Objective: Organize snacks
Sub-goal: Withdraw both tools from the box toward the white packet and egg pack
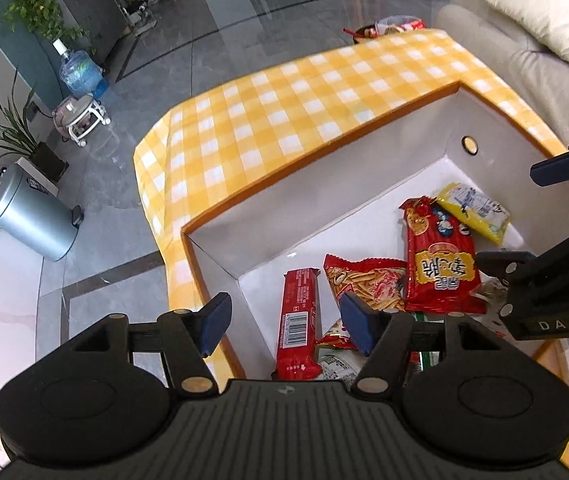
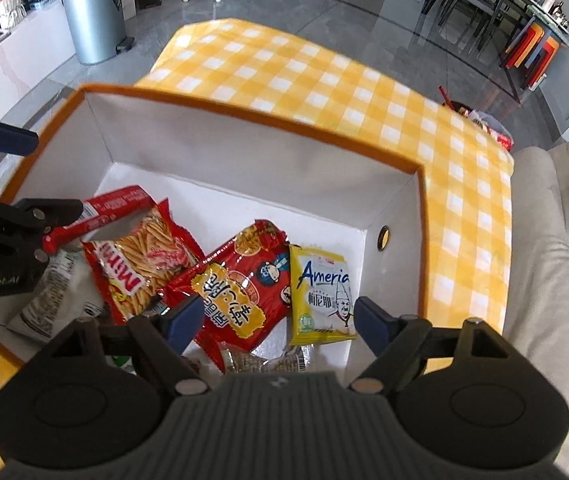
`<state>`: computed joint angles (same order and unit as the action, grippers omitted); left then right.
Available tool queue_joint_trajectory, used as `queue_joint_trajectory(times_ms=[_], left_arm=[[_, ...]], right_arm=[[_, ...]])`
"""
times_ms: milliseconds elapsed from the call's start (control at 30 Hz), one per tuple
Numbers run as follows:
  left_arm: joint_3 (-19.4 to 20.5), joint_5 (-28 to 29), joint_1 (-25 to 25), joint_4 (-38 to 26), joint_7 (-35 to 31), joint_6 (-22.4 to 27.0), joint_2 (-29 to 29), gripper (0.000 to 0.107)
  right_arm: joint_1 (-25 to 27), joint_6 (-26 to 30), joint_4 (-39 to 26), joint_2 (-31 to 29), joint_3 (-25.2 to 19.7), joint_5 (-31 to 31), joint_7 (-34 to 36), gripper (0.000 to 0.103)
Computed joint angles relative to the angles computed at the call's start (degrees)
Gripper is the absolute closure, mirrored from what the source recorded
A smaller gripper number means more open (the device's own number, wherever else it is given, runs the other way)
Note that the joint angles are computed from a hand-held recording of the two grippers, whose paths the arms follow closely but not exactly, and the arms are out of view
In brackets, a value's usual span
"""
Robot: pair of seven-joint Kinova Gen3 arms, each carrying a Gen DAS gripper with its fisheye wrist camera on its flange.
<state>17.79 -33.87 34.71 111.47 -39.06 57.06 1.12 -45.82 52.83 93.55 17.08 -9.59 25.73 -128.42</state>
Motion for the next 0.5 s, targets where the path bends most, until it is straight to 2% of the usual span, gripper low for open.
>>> queue_joint_trajectory(times_ms=[267, 500], left_arm=[[2.8, -1.5, 0.4, 0.0, 2.5, 2.8, -4.8, 0.034], [8.4, -4.2, 0.5, -0.5, 6.5, 5.7, -9.5, 0.034]], right_arm=[[-1.5, -0.4, 3.0, -5.8, -1.7, 2.8, -5.1, 0.023], [-1.1, -1.7, 7.1, -13.2, -5.4, 4.6, -12.0, 0.021]])
